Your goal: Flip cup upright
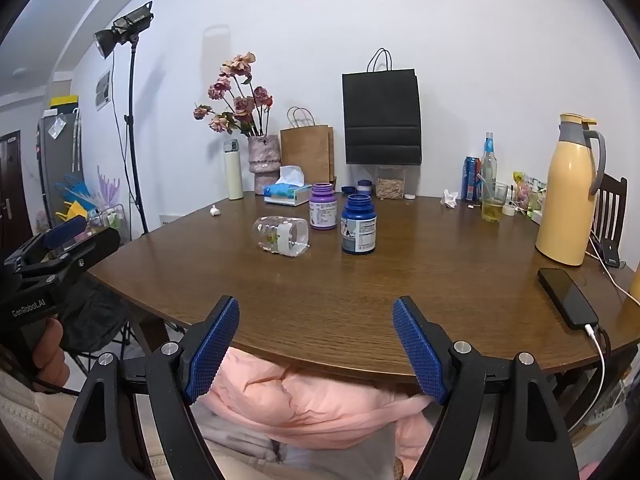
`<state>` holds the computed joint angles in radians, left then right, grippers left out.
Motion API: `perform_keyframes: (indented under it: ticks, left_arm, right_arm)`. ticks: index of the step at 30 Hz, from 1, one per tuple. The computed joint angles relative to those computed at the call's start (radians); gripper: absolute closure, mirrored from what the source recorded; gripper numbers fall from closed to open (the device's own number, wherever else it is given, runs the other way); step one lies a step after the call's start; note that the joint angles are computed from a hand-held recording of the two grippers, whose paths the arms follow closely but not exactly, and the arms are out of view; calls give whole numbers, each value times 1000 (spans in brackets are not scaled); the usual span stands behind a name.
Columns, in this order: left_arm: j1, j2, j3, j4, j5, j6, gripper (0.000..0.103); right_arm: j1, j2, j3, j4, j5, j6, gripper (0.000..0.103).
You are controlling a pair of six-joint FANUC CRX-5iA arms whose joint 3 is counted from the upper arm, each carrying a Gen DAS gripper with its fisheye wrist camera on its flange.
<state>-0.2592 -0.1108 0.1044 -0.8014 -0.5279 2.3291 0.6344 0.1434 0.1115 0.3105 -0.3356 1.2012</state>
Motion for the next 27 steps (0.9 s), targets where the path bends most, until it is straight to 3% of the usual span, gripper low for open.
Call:
perform_keyframes:
  ticks: [27]
  left_arm:
    - [21,7,-10,73,8,-56,0]
  right_arm:
    - [3,6,1,-12,-7,3,19]
